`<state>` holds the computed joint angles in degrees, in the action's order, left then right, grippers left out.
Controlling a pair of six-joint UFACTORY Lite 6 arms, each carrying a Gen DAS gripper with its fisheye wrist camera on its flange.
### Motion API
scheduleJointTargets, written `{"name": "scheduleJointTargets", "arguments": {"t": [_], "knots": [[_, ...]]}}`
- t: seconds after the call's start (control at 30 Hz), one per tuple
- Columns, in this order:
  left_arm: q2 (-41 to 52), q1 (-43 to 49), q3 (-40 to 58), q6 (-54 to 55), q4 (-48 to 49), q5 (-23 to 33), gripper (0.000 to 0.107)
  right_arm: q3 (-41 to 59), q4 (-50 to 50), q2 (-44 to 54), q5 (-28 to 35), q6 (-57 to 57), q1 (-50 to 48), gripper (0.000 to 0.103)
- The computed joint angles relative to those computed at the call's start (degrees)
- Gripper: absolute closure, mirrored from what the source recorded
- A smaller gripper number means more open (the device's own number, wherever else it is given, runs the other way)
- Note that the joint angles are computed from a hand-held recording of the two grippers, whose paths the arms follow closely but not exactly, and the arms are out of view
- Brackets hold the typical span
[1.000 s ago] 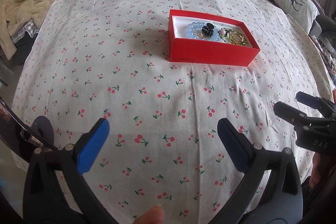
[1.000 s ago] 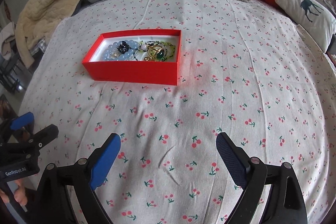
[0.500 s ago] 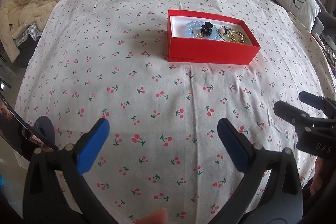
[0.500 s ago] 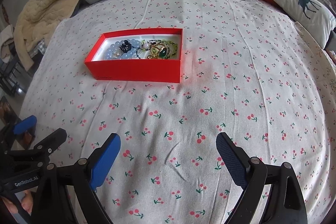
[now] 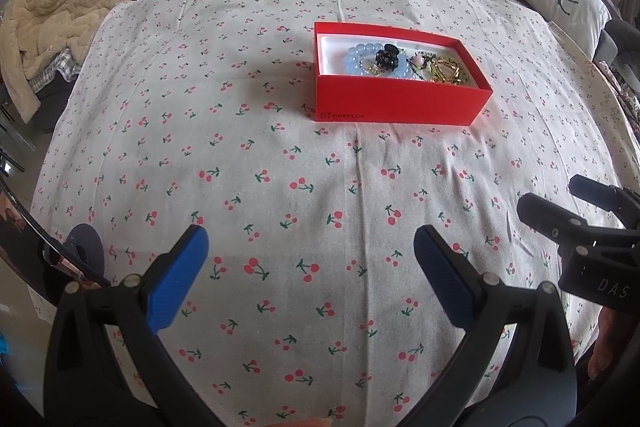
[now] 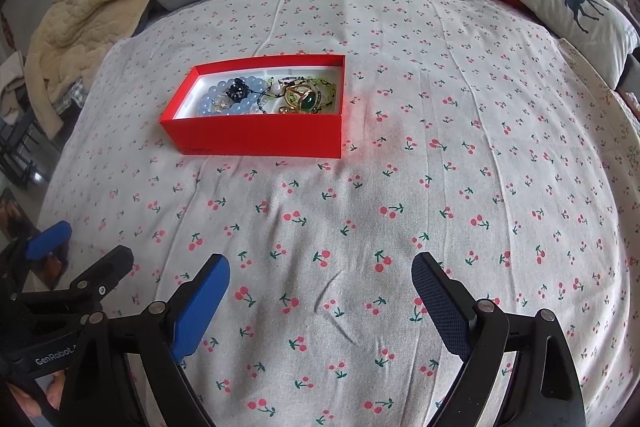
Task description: Organize jewelry
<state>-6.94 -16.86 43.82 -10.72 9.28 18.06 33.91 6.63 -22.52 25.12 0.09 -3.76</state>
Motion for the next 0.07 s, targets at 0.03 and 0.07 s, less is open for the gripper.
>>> {"name": "scheduleJointTargets", "arguments": {"t": [0.03, 0.07], "knots": [[-0.1, 0.1, -0.2, 0.3, -0.2, -0.1, 0.005, 0.0, 0.0, -0.1, 0.0, 0.1, 0.0, 0.009], [-0.1, 0.2, -0.1, 1.0, -0.9, -0.1, 0.005, 0.0, -0.1, -0.1, 0.1, 0.3, 0.2, 0.009]]}}
